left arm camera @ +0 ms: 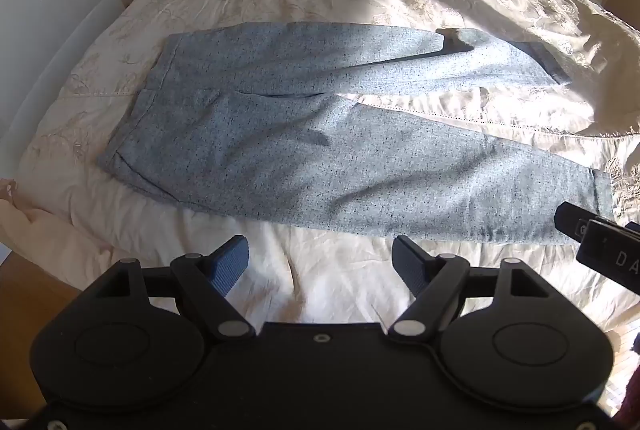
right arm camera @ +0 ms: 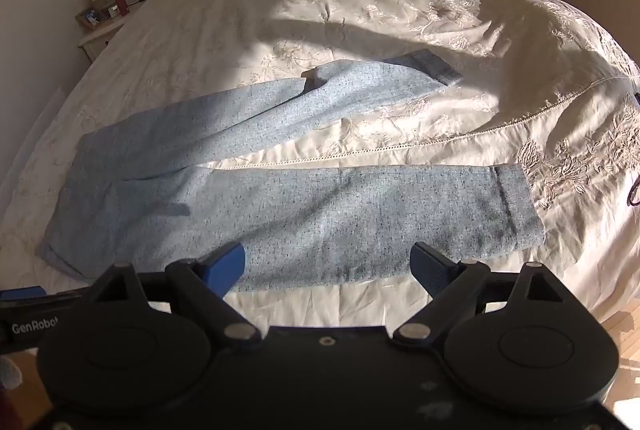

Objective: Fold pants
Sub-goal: 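Move both open grippers toward the grey trousers lying on the bed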

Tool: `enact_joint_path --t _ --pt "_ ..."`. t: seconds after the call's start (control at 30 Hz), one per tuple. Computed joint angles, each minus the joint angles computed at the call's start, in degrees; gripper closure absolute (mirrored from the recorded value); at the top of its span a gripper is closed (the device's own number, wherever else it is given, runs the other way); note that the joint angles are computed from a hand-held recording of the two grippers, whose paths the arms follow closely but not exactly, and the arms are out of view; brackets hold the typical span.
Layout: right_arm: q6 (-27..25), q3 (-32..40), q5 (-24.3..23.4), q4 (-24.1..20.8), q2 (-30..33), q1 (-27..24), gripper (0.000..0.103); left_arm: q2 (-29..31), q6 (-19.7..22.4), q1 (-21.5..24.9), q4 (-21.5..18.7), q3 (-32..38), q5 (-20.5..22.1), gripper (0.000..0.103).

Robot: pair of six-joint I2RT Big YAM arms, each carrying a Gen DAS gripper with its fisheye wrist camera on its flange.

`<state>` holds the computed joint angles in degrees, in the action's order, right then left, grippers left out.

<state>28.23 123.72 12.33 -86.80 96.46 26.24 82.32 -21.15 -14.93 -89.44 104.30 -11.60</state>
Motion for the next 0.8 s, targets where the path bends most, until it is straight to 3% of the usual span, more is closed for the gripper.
enact_joint_path --t 0.8 --pt "0.4 -1.6 0.1 0.6 -0.7 0.5 0.008 -0.3 -0.5 -0.6 0.7 -0.8 -0.4 0.024"
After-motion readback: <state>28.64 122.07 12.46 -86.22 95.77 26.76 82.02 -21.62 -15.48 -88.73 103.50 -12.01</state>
